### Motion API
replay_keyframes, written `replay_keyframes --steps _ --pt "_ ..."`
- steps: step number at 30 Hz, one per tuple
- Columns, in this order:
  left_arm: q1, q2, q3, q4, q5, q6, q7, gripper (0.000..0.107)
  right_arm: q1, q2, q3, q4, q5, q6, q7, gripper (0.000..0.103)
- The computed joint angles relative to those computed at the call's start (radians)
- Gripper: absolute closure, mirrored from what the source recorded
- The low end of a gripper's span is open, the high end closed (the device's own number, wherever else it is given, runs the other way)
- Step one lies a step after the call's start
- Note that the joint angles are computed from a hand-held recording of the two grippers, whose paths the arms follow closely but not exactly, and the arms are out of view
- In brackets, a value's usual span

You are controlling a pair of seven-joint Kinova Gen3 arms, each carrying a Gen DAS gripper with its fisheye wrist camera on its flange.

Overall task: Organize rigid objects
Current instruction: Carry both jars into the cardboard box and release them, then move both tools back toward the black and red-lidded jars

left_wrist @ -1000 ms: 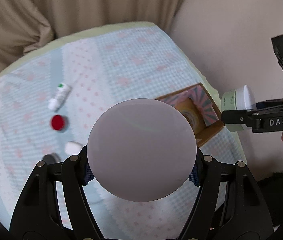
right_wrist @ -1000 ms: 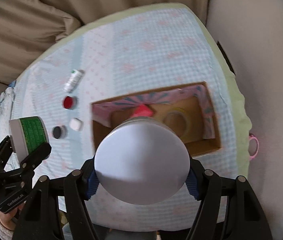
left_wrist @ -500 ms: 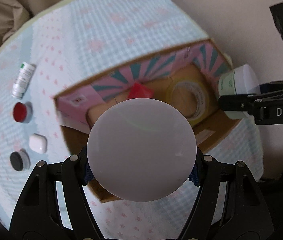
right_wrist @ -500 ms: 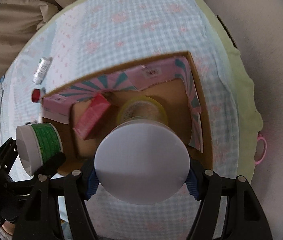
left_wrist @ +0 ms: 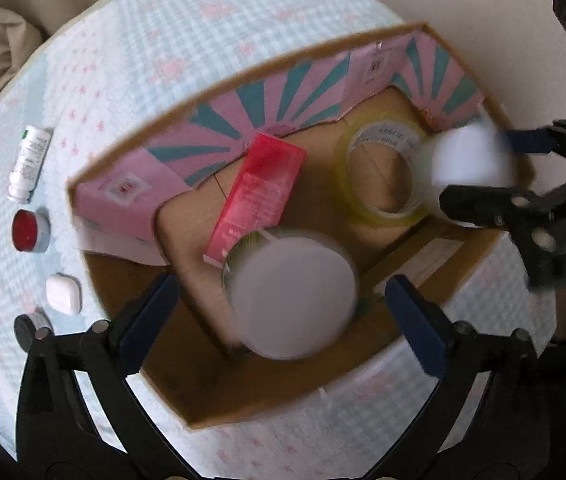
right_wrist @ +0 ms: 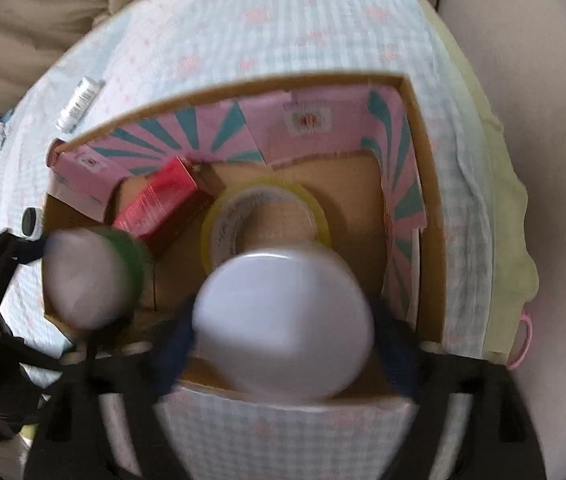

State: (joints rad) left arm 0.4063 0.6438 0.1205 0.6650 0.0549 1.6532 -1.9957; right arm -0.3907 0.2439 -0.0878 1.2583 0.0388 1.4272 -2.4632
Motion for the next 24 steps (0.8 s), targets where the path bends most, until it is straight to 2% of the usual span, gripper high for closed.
replay_keyframes --steps 3,7,14,24 --pt "0.001 -0.004 -0.011 -0.018 -0.018 0.016 -0.002 0.005 -0.029 -0.047 -0.003 0.038 0.067 -0.067 -0.039 0.000" --pt "-0.009 -0.017 -0.017 -0.015 -0.029 0.014 0.002 0.005 -0.023 -0.035 -0.005 0.000 0.062 -0.018 -0.035 0.000" --pt "-0.032 -0.047 -0.019 0.004 -0.030 -0.004 0.014 0.005 -0.050 -0.043 -0.008 -0.018 0.102 0.025 -0.100 0.000" --pt "-0.100 -0.113 -0.012 0.009 0.004 0.005 0.002 0.005 -0.147 -0.017 -0.019 -0.139 0.200 0.144 -0.192 0.000"
